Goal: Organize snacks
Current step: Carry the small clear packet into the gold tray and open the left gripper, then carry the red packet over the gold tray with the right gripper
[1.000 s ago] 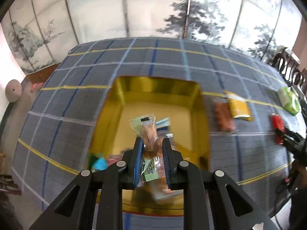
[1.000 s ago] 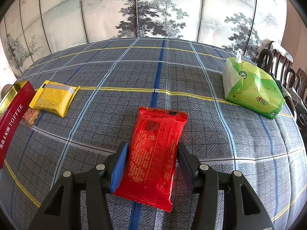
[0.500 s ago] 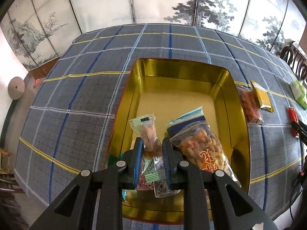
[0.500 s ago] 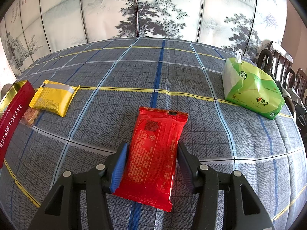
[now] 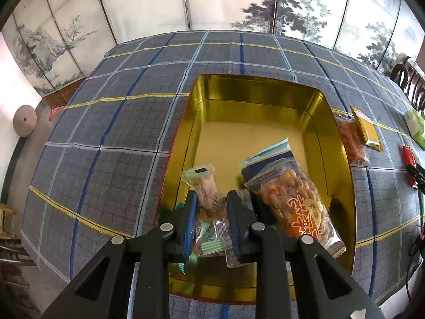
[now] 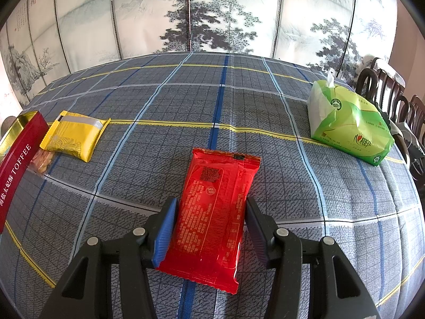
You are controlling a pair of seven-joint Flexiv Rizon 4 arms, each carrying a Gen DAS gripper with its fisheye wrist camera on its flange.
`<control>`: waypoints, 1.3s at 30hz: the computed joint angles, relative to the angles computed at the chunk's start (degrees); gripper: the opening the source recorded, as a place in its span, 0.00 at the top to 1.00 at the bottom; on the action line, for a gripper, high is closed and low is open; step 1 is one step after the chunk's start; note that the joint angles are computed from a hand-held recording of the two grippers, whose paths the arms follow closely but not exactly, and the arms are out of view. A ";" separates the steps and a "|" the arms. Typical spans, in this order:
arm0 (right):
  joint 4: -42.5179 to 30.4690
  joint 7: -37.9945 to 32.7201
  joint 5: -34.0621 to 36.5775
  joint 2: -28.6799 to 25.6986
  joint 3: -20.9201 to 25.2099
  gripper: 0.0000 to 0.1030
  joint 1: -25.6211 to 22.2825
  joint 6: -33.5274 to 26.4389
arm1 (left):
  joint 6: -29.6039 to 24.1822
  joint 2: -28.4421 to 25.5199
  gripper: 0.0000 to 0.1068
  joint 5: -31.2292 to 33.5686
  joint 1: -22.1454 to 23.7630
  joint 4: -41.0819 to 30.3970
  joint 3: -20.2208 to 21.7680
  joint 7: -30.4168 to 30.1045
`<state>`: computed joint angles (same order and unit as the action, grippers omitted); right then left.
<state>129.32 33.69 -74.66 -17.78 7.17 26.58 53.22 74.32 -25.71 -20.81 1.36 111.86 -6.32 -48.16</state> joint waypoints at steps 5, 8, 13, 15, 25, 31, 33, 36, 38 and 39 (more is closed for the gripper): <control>0.22 -0.09 0.26 0.16 0.04 0.50 -0.05 -0.38 | -0.14 0.33 0.80 -0.42 0.29 0.40 -0.20 0.17; 0.14 -0.41 0.84 0.24 0.25 0.51 0.16 -0.91 | 0.01 0.45 0.78 -0.42 0.19 0.58 -0.04 -0.06; 0.16 -0.14 1.89 0.38 0.43 0.51 0.50 -1.65 | -0.06 0.72 0.74 -1.17 0.55 0.94 -0.50 0.44; 0.14 -0.30 2.57 0.44 0.53 0.51 0.68 -2.19 | 0.12 0.78 0.71 -1.10 0.37 1.00 -0.27 0.25; -1.17 -1.62 7.78 0.13 1.06 0.52 2.25 -5.43 | 3.15 1.76 0.51 -0.43 0.19 2.89 -0.66 0.44; -2.78 -3.10 11.49 -0.50 1.24 0.53 3.43 -7.41 | 4.69 2.59 0.44 -1.54 1.04 4.37 -2.14 1.61; -3.06 -3.38 12.49 -0.54 1.25 0.53 3.73 -7.90 | 5.84 3.00 0.42 -2.24 1.31 5.09 -2.71 2.08; -3.38 -3.66 13.52 -0.63 1.22 0.53 4.14 -8.55 | 6.41 3.69 0.37 -3.76 2.10 5.98 -3.93 3.02; -3.87 -3.81 14.28 -0.87 1.23 0.53 4.44 -9.02 | 6.81 3.99 0.35 -4.65 2.28 6.39 -4.31 3.28; -4.00 -3.90 14.74 -0.88 1.26 0.53 4.56 -9.28 | 7.22 4.13 0.33 -5.26 2.50 6.67 -4.70 3.54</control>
